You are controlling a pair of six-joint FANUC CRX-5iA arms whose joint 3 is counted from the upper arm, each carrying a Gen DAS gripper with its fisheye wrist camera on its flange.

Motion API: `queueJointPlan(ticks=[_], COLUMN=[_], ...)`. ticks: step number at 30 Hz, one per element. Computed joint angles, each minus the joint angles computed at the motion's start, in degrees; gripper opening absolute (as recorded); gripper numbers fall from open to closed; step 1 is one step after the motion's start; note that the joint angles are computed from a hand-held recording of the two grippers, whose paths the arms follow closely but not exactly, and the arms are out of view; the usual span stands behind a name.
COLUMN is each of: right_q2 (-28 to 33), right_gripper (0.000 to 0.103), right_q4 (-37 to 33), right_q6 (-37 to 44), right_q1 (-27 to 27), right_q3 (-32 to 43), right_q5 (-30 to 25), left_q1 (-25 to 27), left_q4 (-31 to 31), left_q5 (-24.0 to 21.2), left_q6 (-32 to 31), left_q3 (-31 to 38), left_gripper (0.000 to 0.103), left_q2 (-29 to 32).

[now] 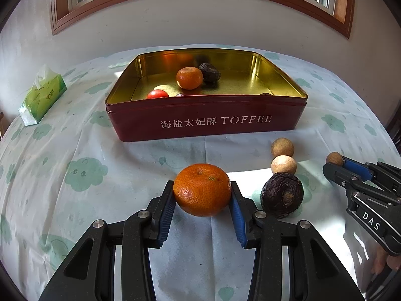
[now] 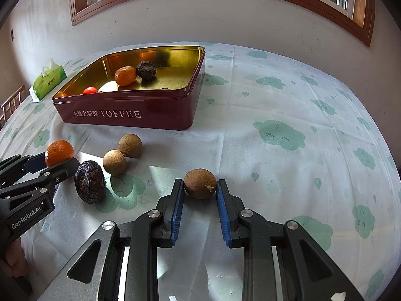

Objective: Organize fruits
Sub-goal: 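Lift the mandarin in the left gripper and brown fruit in the right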

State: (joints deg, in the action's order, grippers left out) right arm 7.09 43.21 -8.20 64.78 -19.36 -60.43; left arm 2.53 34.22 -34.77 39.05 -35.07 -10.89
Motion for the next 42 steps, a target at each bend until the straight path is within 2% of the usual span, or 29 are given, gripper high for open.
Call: queueJointPlan(ticks=[8, 37, 42], right_q2=[0.08, 0.07, 0.10], right_gripper=[0.024, 0.024, 0.024], right_q4=[-0.02, -1.27, -0.82], right_q6=[-0.01, -0.75, -0.27], right_q1=[0.02, 0.06, 0.03], right_q3=[0.11, 1.21, 1.88], right_q5=[-0.04, 0.33, -0.04], left_q1=[-0.05, 0.57, 0.49], left_q4=[-0.66, 2.84, 4.78], left_q5=[0.43, 0.73, 1.36], left_q6=[0.87, -0.10, -2.33], left_q3=[0.06, -1.21, -2.18], left_gripper=[0.042, 0.042, 0.042], left_q2=[-0.04, -0.48, -1.17])
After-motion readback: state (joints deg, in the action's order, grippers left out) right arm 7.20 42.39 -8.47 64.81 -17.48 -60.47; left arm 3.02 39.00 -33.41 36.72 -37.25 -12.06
